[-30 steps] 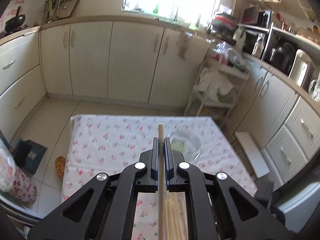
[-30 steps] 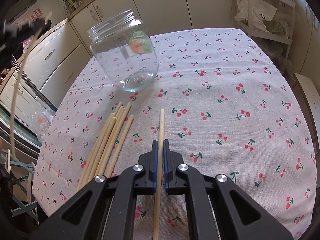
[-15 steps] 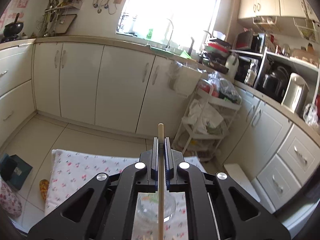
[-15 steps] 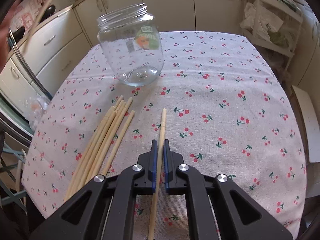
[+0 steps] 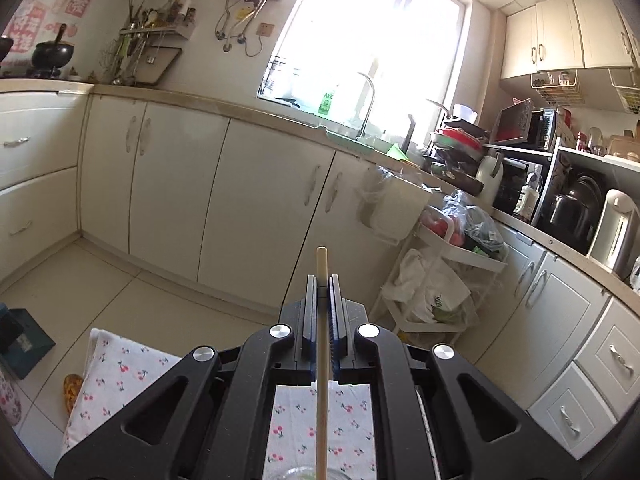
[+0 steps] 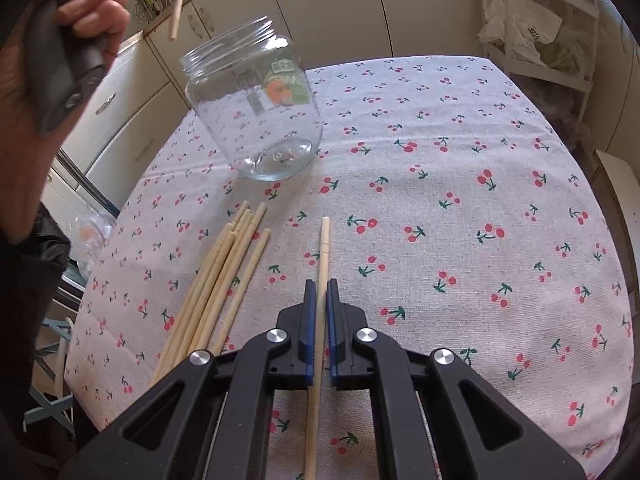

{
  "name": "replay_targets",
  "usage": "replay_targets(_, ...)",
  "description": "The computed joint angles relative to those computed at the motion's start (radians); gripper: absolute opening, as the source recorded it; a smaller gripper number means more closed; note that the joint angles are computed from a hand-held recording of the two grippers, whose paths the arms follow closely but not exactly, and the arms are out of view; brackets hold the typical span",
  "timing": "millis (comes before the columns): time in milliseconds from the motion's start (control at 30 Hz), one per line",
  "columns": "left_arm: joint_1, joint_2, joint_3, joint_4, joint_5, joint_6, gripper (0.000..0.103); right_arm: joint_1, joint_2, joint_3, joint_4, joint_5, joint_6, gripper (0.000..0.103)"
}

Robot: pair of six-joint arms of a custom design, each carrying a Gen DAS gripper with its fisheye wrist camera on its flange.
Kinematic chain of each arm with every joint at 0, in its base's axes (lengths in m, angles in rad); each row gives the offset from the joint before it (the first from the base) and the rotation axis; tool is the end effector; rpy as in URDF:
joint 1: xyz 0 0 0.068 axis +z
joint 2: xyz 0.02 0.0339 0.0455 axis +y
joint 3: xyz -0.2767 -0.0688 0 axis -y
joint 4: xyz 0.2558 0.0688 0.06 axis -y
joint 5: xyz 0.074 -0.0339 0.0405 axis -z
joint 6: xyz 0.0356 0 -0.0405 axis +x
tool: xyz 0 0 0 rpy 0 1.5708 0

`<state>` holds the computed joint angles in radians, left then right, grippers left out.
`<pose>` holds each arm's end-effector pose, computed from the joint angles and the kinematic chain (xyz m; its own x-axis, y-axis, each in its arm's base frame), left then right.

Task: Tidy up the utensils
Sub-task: 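Lift the chopstick in the left tool up over the glass jar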

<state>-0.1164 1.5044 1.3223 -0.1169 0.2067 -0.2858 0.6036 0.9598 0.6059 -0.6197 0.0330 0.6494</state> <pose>0.3648 -0.0500 0.3702 -0.3677 -0.2348 -0.8998 0.2135 0.9205 -0.3274 0.1518 0.1033 0.2172 -0.8760 0.1301 -0.4644 -0.0280 0.9476 0.3183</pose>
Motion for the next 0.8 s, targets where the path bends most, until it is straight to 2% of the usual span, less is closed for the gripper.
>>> replay_targets(200, -0.026, 0.013, -0.074, 0.066, -0.051, 0.048, 0.005, -0.084, -0.041, -0.051, 0.062, -0.104, 0.02, 0.006)
replay_targets(367, -0.032, -0.013, -0.154, 0.081, -0.059, 0.09, 0.005, -0.124, -0.088, -0.079, 0.078, -0.157, 0.059, 0.006)
replay_targets(533, -0.035, -0.064, -0.232, 0.062, -0.054, 0.154, 0.005, -0.173, -0.176, -0.101, 0.079, -0.2, 0.101, 0.006)
replay_targets(800, -0.029, -0.132, -0.306, 0.004, -0.033, 0.238, 0.005, -0.226, -0.262, -0.055, 0.044, -0.194, 0.11, 0.006)
